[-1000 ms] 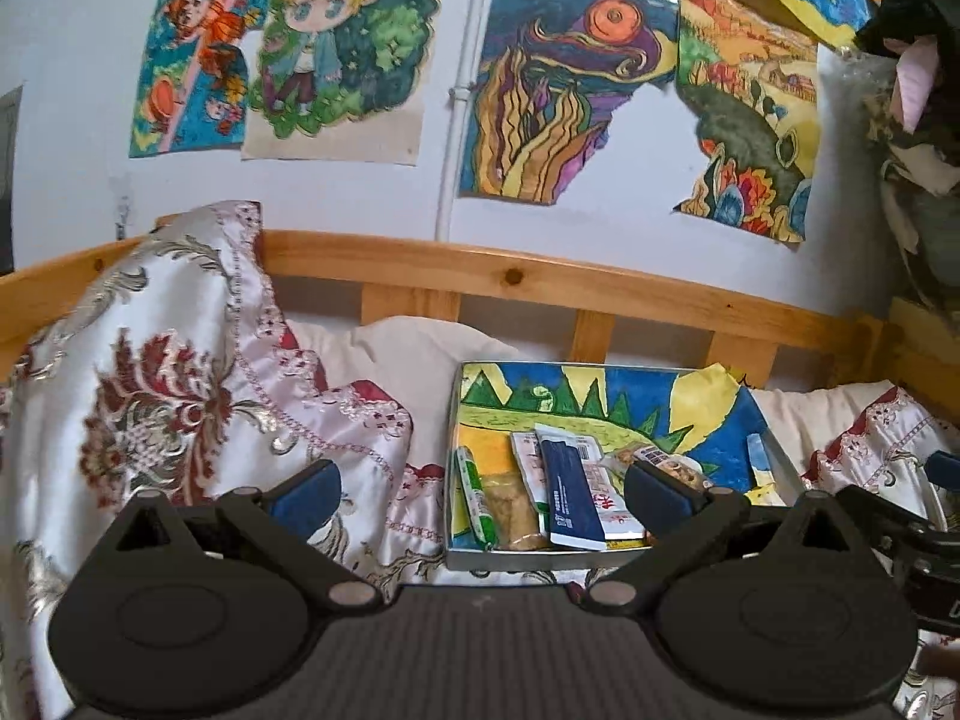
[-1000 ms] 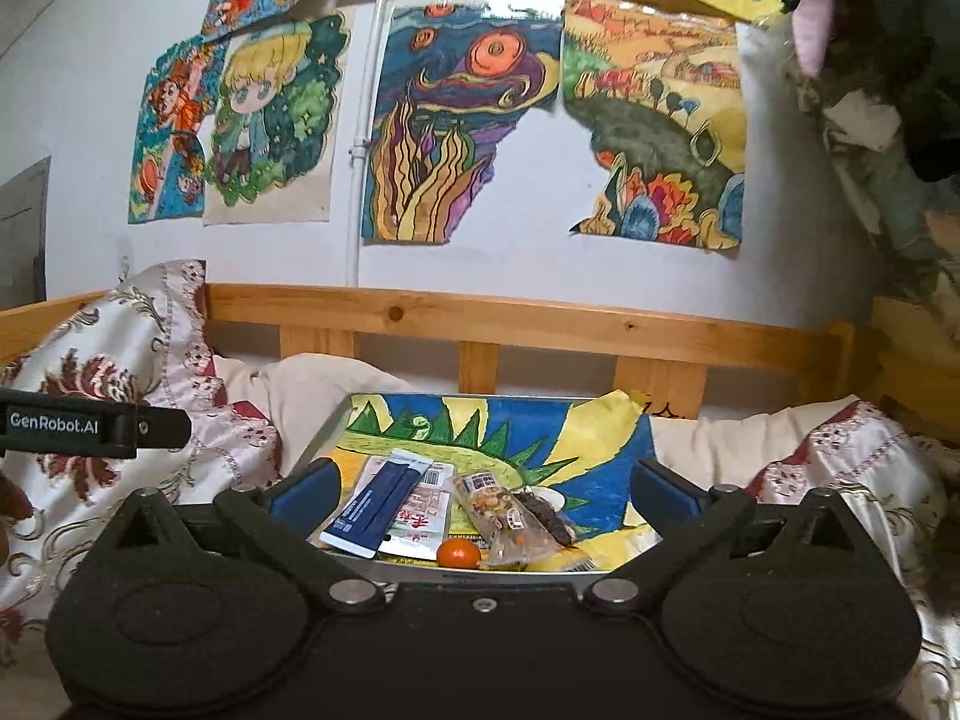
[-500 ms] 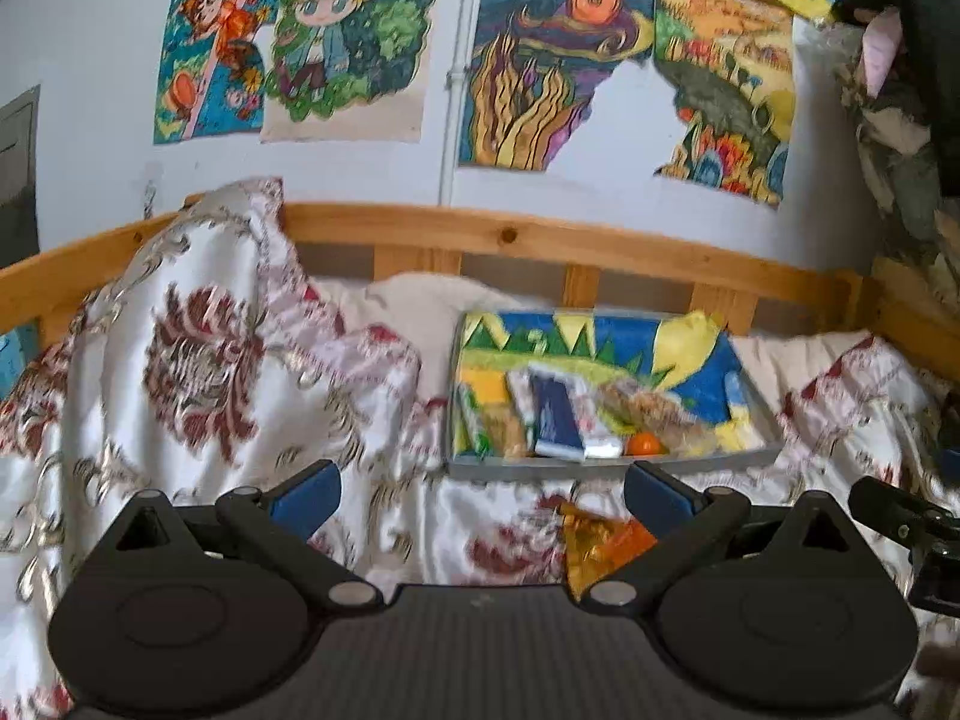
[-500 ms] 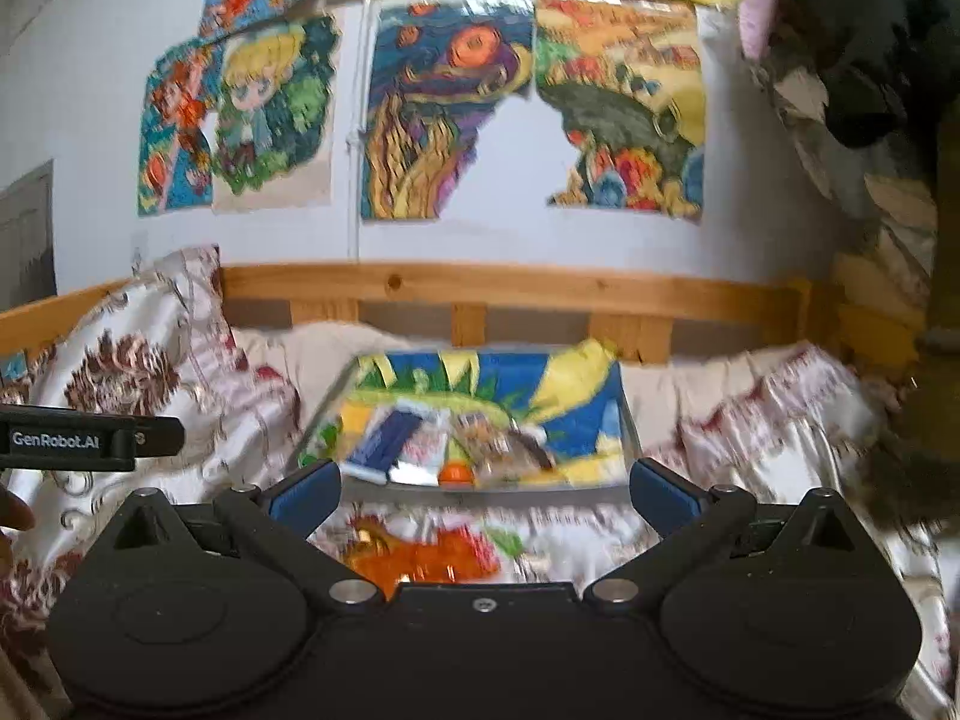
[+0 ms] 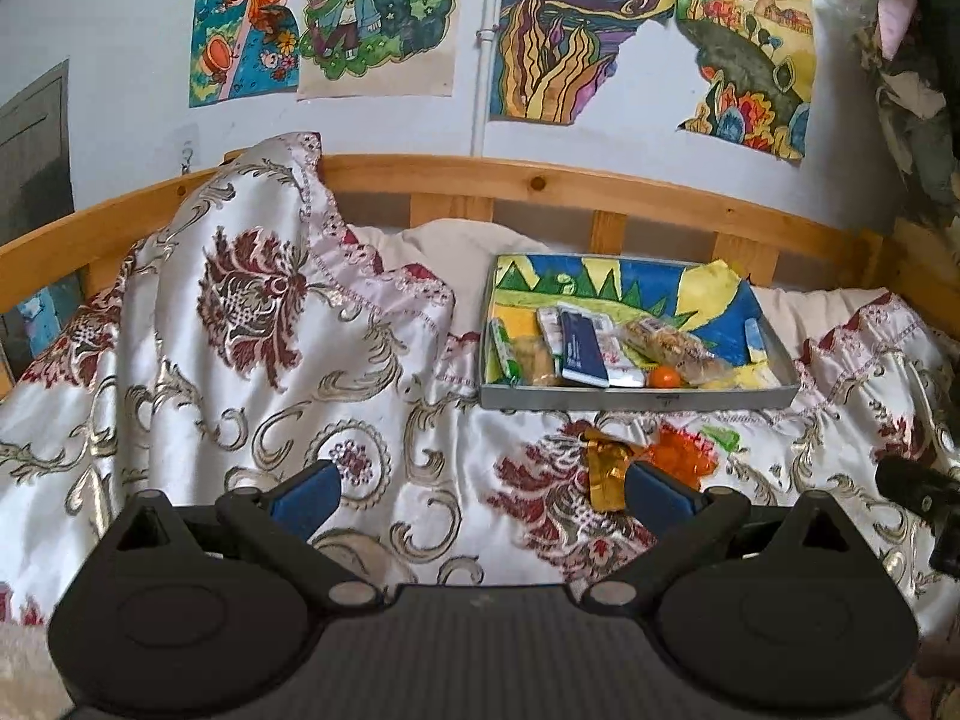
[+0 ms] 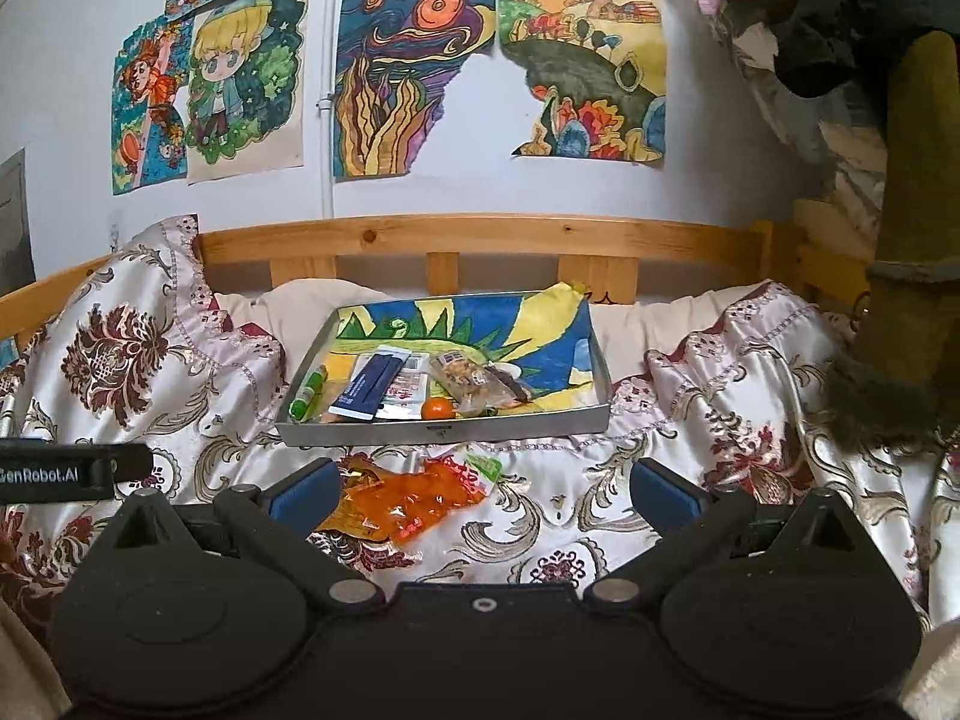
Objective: Organize snacks
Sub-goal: 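Lift both tools away from the tray back over the bed cover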
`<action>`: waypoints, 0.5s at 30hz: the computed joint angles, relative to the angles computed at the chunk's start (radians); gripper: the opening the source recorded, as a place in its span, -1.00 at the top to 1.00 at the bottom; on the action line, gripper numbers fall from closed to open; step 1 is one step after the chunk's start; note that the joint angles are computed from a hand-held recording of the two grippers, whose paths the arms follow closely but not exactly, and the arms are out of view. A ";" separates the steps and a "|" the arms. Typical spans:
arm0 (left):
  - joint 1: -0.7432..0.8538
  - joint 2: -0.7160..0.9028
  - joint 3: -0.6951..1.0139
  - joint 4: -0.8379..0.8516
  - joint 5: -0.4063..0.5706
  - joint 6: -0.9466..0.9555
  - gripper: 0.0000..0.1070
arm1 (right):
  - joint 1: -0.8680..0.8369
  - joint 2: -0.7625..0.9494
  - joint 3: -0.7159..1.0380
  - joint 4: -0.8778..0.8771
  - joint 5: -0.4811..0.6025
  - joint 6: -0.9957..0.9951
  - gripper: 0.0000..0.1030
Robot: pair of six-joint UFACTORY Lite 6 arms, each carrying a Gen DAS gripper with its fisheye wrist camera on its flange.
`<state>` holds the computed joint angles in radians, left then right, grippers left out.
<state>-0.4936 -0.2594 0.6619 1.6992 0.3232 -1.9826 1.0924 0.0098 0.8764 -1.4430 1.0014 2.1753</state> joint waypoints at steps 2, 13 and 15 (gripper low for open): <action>-0.025 -0.024 -0.019 -0.038 0.032 0.031 -0.92 | 0.019 -0.001 0.002 0.017 0.020 -0.005 -0.98; -0.095 -0.133 -0.067 -0.208 0.104 0.160 -0.92 | 0.100 -0.024 0.014 0.076 0.091 -0.010 -0.99; -0.098 -0.147 -0.069 -0.227 0.115 0.172 -0.92 | 0.107 -0.026 0.023 0.081 0.100 -0.018 -0.99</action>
